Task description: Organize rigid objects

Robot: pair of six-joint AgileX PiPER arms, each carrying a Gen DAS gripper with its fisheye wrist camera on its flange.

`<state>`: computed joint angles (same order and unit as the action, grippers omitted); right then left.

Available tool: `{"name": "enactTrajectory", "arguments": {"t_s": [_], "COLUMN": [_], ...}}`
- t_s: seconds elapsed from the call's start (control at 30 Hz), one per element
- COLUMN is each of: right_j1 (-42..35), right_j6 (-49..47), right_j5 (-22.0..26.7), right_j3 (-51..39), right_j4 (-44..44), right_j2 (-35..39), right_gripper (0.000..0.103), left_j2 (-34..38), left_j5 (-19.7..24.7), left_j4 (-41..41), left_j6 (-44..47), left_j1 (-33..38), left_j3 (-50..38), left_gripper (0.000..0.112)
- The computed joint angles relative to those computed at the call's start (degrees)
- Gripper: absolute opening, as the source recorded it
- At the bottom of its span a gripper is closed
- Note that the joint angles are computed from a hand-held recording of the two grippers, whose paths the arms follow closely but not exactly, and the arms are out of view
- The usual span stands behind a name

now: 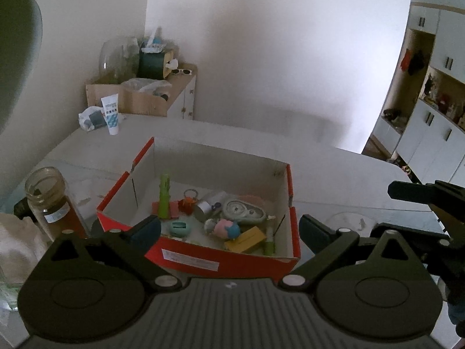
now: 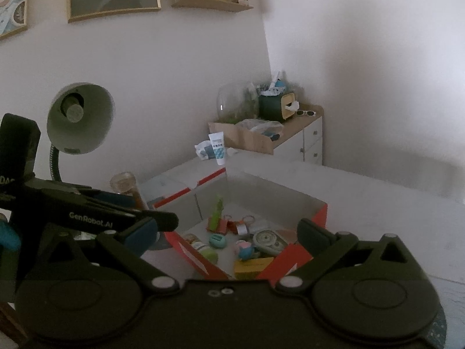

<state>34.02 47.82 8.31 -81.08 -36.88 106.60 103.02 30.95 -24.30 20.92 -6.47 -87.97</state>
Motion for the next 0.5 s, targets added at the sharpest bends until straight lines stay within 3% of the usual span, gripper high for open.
{"name": "enactTrajectory", "arguments": {"t_s": [0.2,0.5], "right_j1": [0.8,1.1], "right_j6": [12.8,19.5], "right_j5": [0.4,0.2], "right_j3": [1.8,3.7], "right_j4": [-12.1,-18.1], "right_j2": [-1.6,-3.4], "right_gripper": [0.103,0.103], "left_j2": [-2.5,-4.1], "left_j5": [-2.3,-2.9], "left_j4": [7.3,10.9], "left_j6": [-5.6,-6.4], "left_j1": [-1.9,-3.2], "left_j3": [2.2,3.8], "left_gripper": [0.102,0.102]}}
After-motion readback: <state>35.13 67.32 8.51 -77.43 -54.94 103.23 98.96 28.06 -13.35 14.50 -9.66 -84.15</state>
